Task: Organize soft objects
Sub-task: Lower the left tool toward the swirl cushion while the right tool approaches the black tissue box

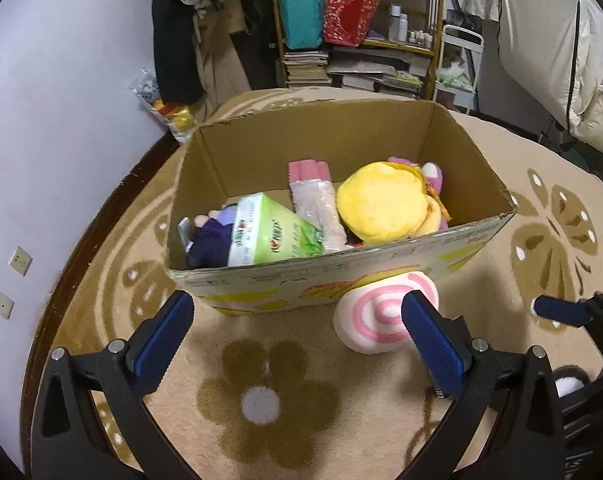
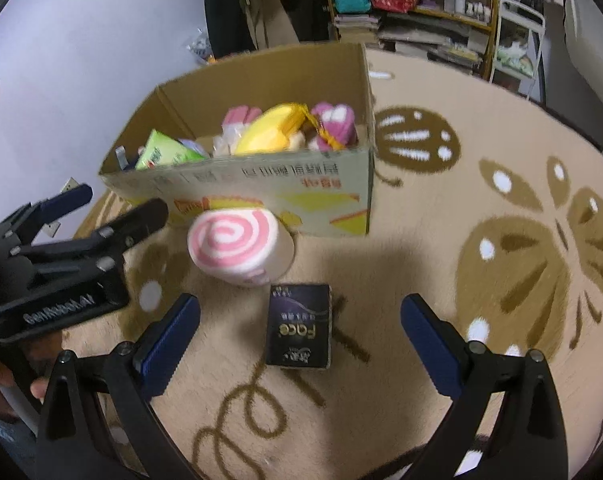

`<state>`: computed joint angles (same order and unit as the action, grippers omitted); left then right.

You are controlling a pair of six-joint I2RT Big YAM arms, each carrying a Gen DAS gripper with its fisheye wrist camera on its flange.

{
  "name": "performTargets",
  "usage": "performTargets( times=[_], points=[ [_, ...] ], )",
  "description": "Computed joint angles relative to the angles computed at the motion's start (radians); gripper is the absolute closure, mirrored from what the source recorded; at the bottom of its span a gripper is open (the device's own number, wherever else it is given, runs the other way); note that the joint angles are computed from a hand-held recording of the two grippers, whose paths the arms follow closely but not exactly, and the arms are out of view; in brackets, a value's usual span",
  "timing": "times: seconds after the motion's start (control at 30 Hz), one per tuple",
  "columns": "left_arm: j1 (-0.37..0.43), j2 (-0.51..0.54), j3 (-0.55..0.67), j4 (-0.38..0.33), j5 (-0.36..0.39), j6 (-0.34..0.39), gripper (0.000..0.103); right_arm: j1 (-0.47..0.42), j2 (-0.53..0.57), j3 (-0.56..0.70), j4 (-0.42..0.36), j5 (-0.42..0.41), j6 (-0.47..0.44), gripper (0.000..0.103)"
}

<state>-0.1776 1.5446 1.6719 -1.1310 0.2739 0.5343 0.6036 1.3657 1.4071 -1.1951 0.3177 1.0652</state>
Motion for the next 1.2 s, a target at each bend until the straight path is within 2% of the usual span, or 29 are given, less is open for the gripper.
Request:
performTargets(
  times=[0.17,0.23,0.47,0.57,0.63,0.77,0.9,1.2],
  points=[
    [-0.011,0.028,0.025,-0.049,0.016,0.009,0.001,-0.006,0.009,-0.018,0.008,-0.039,0.011,0.006],
    [-0.015,0.039,0.035,-0.073,0.027,0.012,0.001,-0.009,0.018,-0.020,0.008,-0.053,0.011,0.012],
    [-0.032,0.075,0.054,-0.135,0.051,0.021,0.001,-0.028,0.049,-0.024,0.032,-0.104,-0.001,0.014],
    [-0.040,0.085,0.054,-0.147,0.053,0.025,0.001,-0.044,0.059,-0.029,0.042,-0.133,0.010,0.014],
    [-0.043,0.092,0.056,-0.161,0.058,0.024,0.001,-0.052,0.061,-0.034,0.053,-0.150,0.015,0.024],
    [-0.051,0.103,0.054,-0.170,0.053,0.026,0.001,-0.073,0.070,-0.042,0.053,-0.172,0.004,0.025],
    [-0.053,0.126,0.074,-0.201,0.073,0.004,0.001,-0.092,0.073,-0.057,0.058,-0.201,0.007,0.032],
    [-0.065,0.157,0.089,-0.234,0.088,-0.021,0.001,-0.116,0.095,-0.050,0.067,-0.221,0.023,0.036]
  ],
)
